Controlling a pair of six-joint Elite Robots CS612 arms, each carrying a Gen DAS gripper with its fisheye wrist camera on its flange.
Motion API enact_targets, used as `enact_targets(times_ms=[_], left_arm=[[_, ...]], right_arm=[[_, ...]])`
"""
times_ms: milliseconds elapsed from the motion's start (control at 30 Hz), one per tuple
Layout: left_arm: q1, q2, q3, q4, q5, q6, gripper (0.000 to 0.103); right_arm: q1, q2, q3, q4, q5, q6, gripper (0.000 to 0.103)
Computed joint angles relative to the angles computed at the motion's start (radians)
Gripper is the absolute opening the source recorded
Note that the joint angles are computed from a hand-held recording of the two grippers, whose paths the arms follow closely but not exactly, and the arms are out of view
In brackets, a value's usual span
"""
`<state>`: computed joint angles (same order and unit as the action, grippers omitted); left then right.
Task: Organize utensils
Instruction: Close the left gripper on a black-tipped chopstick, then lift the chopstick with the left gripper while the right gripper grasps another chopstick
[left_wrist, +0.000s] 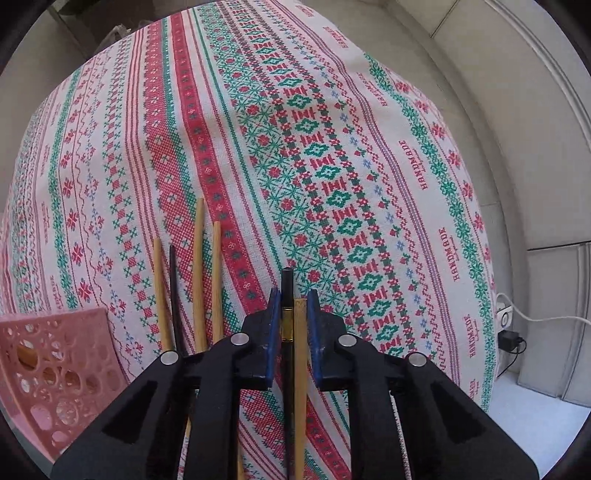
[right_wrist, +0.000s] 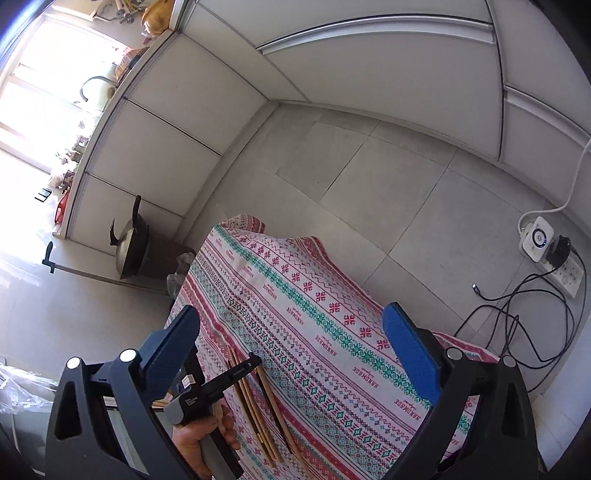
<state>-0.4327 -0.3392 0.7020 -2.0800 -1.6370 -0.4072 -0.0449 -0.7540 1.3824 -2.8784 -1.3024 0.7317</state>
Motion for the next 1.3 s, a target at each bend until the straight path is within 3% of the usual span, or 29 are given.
enact_targets(times_ms=[67, 167, 267, 367, 567, 667, 767, 800, 833, 900, 1000, 1100, 1300], left_arm=[[0.006, -0.036, 0.083, -0.087, -0.05, -0.013, 0.013], [0.017, -0.058, 0.134, -0.101, -0.151, -0.019, 0.015], [0.024, -0.072, 0.169, -0.15, -0.184, -0.072, 0.025], [0.026, -0.083, 0.189, -0.169, -0.132, -0.112, 0.025], [0.015, -0.075, 0.17, -0.136, -0.078, -0.097, 0.026], [-0.007, -0.045, 0.098, -0.053, -0.017, -0.049, 0.025], [-0.037, -0.05, 0.09, -0.003, 0.063, 0.002, 0.025], [-0.045, -0.053, 0.1, -0.008, 0.081, 0.006, 0.023], [-0.052, -0.056, 0.112, -0.021, 0.089, 0.002, 0.015], [-0.058, -0.067, 0.14, -0.06, 0.081, 0.005, 0.007], [-0.061, -0.107, 0.234, -0.172, 0.057, -0.015, 0.006], [-0.057, -0.178, 0.371, -0.304, 0.041, -0.022, 0.006], [-0.042, -0.332, 0.63, -0.544, -0.007, 0.01, 0.006]], right_arm=[[0.003, 0.004, -0.009, 0.019, 0.002, -0.013, 0.096], [0.007, 0.014, -0.024, 0.052, 0.008, -0.018, 0.096], [0.01, 0.02, -0.03, 0.069, 0.012, -0.014, 0.096], [0.011, 0.021, -0.031, 0.07, 0.01, -0.019, 0.096], [0.01, 0.026, -0.036, 0.077, 0.031, -0.021, 0.096], [0.01, 0.025, -0.038, 0.082, 0.035, -0.029, 0.096], [0.011, 0.027, -0.042, 0.089, 0.035, -0.031, 0.096], [0.01, 0.028, -0.042, 0.091, 0.037, -0.031, 0.096], [0.011, 0.028, -0.043, 0.093, 0.039, -0.032, 0.096], [0.013, 0.029, -0.046, 0.099, 0.04, -0.038, 0.096], [0.017, 0.037, -0.061, 0.128, 0.04, -0.052, 0.096], [0.03, 0.056, -0.096, 0.191, 0.02, -0.078, 0.096], [0.087, 0.122, -0.208, 0.359, -0.043, -0.221, 0.096]])
